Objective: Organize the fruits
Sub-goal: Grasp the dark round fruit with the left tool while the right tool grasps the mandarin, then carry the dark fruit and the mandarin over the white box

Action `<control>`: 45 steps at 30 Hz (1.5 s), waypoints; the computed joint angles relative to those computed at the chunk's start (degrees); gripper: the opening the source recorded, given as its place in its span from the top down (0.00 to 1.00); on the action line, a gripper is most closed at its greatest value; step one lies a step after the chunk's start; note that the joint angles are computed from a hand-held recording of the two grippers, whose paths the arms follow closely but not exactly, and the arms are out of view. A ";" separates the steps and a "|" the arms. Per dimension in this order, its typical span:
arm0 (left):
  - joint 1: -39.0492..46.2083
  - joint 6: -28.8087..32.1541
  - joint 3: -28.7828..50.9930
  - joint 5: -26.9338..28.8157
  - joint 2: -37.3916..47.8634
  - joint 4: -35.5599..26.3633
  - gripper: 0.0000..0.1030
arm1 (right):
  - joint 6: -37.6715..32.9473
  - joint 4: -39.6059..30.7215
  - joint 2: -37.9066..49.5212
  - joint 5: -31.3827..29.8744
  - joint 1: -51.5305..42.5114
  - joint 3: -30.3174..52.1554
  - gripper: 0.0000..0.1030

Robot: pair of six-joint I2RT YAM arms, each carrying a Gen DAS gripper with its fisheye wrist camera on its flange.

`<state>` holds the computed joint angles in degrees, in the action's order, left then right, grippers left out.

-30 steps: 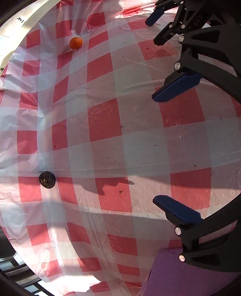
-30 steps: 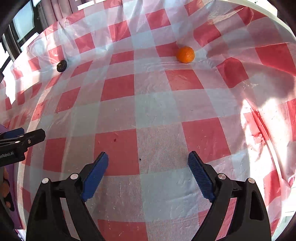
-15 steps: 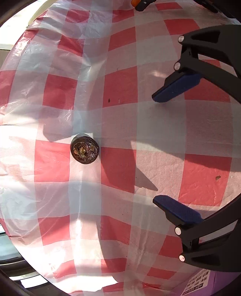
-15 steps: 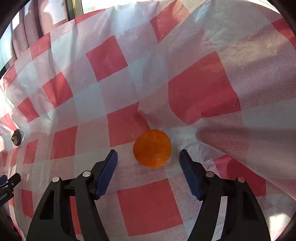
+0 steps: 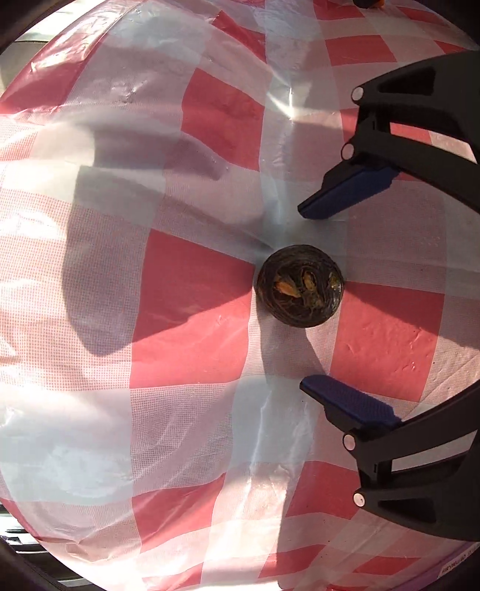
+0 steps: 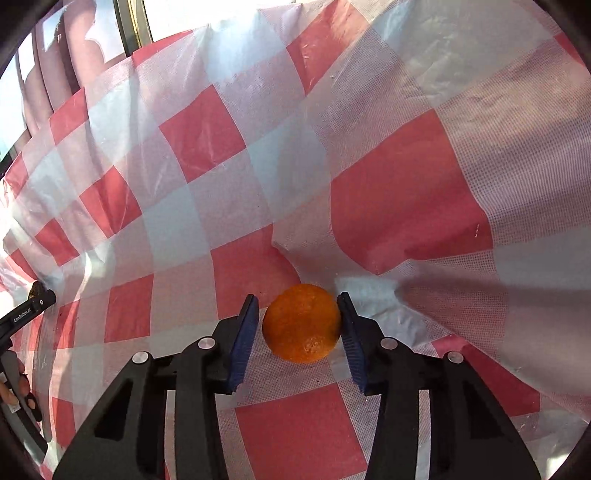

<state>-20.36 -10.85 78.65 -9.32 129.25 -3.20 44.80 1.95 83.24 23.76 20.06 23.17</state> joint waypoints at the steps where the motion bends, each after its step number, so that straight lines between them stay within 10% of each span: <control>1: 0.25 0.08 1.11 0.04 0.65 -0.32 0.20 | 0.17 -0.61 0.15 0.15 0.21 0.60 0.57; 5: 0.78 0.81 1.55 0.60 0.39 -0.28 0.64 | -0.31 -3.30 -0.73 0.47 -0.01 1.69 0.57; 22: -16.57 -5.04 -51.23 5.61 -42.36 4.32 0.62 | 15.19 -16.24 -1.70 4.81 15.55 6.83 0.63; 30: -17.19 -0.80 -65.80 10.25 -71.07 -12.62 0.62 | 44.58 -37.60 0.39 5.36 46.77 17.17 0.63; 45: -3.18 15.87 -59.98 21.77 -99.82 -44.27 0.62 | 66.38 -58.35 12.01 6.28 67.84 37.59 0.63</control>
<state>-23.54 5.02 18.68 12.46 29.43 -47.47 111.18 -56.40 95.26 30.04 87.90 60.76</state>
